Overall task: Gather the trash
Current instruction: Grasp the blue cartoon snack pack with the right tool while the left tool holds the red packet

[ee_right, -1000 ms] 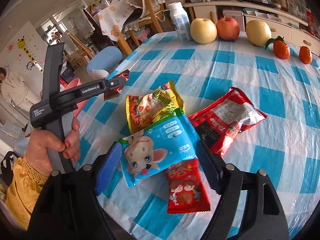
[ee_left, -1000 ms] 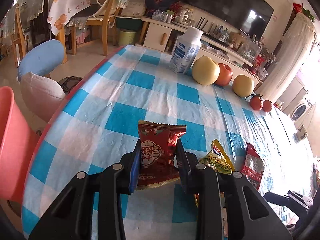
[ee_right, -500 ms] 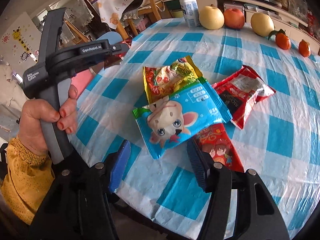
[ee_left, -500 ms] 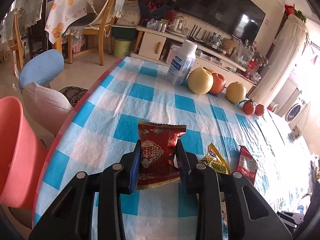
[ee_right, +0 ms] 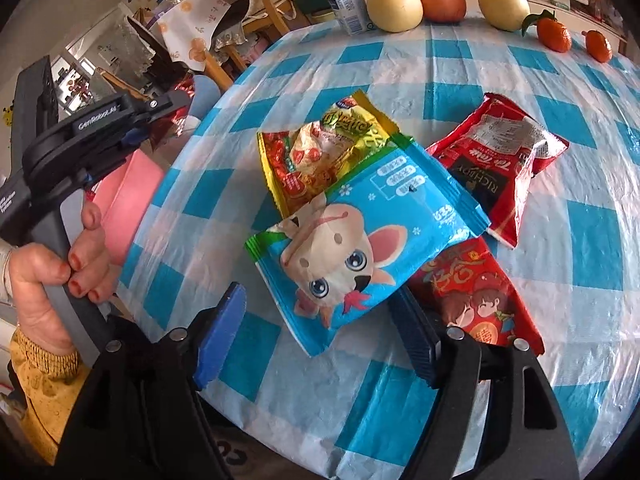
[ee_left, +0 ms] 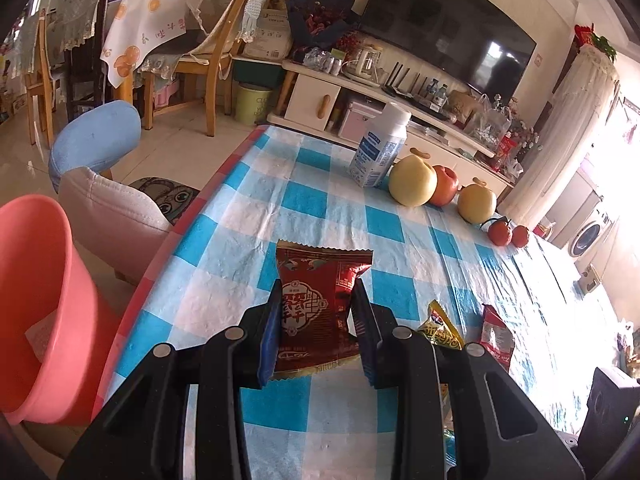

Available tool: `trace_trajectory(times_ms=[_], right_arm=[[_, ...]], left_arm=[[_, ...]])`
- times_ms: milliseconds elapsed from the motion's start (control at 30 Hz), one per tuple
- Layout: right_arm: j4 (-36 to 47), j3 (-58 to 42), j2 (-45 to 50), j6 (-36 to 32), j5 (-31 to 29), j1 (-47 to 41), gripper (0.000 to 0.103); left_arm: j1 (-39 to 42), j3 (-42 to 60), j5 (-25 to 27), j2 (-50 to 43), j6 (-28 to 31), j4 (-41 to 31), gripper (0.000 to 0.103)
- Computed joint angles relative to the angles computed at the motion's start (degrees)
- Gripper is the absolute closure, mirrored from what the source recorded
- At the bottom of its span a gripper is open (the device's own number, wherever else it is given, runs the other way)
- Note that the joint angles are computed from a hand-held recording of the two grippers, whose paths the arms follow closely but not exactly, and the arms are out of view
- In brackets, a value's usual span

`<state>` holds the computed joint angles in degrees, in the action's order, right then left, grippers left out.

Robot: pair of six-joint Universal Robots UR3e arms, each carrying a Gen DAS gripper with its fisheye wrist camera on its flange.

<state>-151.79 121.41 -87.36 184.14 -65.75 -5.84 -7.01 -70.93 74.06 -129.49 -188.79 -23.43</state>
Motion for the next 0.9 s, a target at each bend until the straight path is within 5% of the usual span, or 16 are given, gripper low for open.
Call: trace_trajectory(times_ms=[300,667,900], right_arm=[[-6.9,-1.9,4.2,7.8,-1.5,0.0,0.021],[-7.4,-13.1,13.8,10.3,-18.3,6.3,0.02],[-11.9,-13.0,15.6,6.3,-26.5,8.3,0.051]], left_arm=[[1.4,-1.9,-1.5,1.1,-0.6,0.9,0.069],[2.1,-2.9,-2.2,1.5,0.3,0.4,0.069],[2.4,-3.4,-2.2,1.8,0.7,0.1,0.069]])
